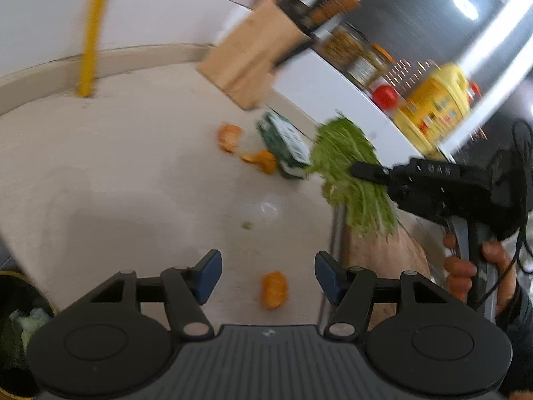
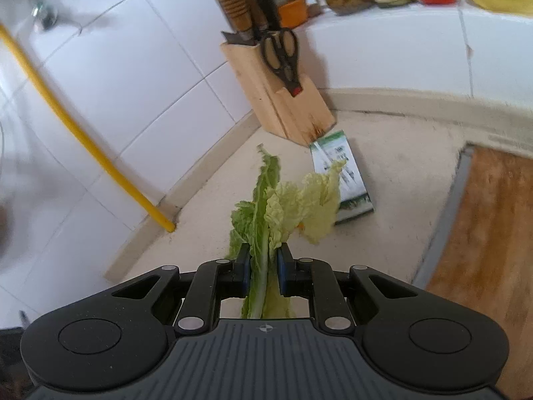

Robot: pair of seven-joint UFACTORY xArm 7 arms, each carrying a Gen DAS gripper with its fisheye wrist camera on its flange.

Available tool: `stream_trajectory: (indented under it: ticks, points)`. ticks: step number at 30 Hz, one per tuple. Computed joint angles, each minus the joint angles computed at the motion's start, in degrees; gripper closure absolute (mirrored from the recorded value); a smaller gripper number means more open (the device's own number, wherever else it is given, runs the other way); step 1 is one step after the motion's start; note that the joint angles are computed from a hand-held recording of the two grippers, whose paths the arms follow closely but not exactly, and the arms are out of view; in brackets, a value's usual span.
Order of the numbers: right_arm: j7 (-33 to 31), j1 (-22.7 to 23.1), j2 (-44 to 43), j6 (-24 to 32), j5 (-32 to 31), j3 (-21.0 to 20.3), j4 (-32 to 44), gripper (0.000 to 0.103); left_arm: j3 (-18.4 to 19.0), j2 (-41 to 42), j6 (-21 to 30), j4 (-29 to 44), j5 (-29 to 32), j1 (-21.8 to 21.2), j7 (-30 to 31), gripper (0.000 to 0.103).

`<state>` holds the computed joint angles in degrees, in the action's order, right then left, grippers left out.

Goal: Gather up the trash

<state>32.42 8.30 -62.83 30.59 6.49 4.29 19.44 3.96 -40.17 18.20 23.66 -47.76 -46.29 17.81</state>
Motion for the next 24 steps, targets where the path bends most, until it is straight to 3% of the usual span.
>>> stream_trajectory:
  ticks: [4, 10, 17, 24]
  points:
    - [1.0, -1.2, -3.4, 2.2, -0.7, 0.7, -2.0, 0.082, -0.5, 4.3, 0.5, 2.6, -0.1, -2.4, 2.6, 0.047]
    - [1.4, -1.2, -7.0, 4.0, -0.1, -0.8, -4.6, 0.082, -2.9, 8.4, 3.4, 5.7, -1.2, -1.1, 5.4, 0.047]
    - [0.4, -1.4, -6.5, 3.1, 0.5, -2.5, -5.6, 0.082, -8.7, 10.1, 3.9, 6.8, 3.2, 3.9, 2.1, 0.047]
    - [-1.9, -0.7, -5.4, 2.5, 1.9, -4.0, -6.4, 0.082, -10.3, 12.1, 3.6, 8.3, 7.3, 4.6, -0.6, 0.047]
